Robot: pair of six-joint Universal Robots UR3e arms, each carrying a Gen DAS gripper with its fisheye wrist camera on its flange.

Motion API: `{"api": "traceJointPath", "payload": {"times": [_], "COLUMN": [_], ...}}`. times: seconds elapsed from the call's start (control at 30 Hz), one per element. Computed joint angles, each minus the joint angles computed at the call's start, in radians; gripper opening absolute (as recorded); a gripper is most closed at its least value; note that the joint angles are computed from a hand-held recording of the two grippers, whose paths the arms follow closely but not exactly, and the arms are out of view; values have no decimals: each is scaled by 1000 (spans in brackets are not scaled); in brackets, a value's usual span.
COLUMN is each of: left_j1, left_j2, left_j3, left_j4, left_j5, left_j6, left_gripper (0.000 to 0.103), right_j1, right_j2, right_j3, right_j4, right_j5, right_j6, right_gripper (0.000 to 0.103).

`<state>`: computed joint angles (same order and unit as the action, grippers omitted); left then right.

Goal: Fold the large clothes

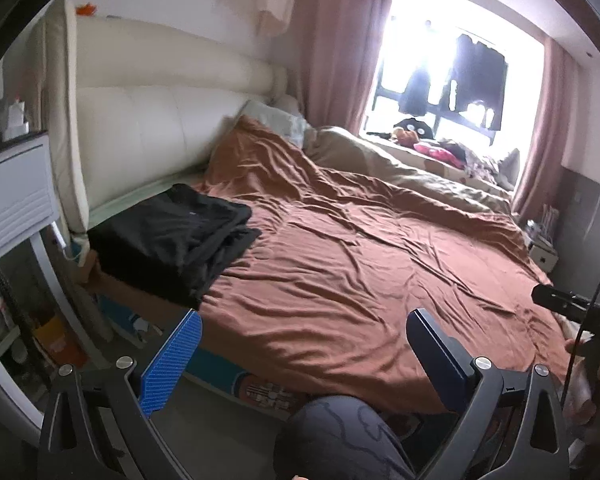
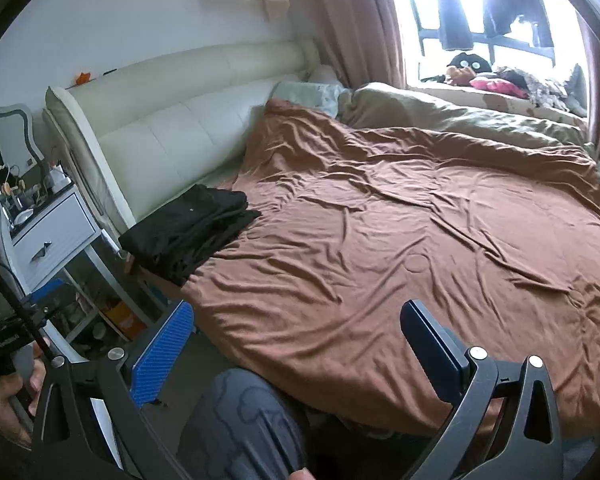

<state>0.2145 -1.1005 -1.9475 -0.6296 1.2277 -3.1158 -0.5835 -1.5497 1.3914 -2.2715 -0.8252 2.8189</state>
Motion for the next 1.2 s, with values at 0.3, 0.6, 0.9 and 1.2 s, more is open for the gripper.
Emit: {"api": "traceJointPath", "payload": {"times": [0.3, 0.6, 0.9, 1.2], "left_j1": [-147, -254, -298, -323], "left_j2": [83, 137, 138, 133], "left_j3": [-117, -172, -159, -150], "left_j4": [77, 106, 86, 59], "left_j5": [107, 149, 181, 201], "left_j6": [-26, -48, -61, -61], "left_gripper": [103, 103, 103, 103], "right_j1": [-154, -359, -450, -452], "right_j2": [-327, -581, -649, -655], "right_j3": [401, 562, 533, 557], "right_j4": [-82, 222, 480, 473], "right_j5": [66, 230, 290, 295], "right_j6": [-89, -304, -478, -461], "right_gripper": [103, 103, 103, 103]}}
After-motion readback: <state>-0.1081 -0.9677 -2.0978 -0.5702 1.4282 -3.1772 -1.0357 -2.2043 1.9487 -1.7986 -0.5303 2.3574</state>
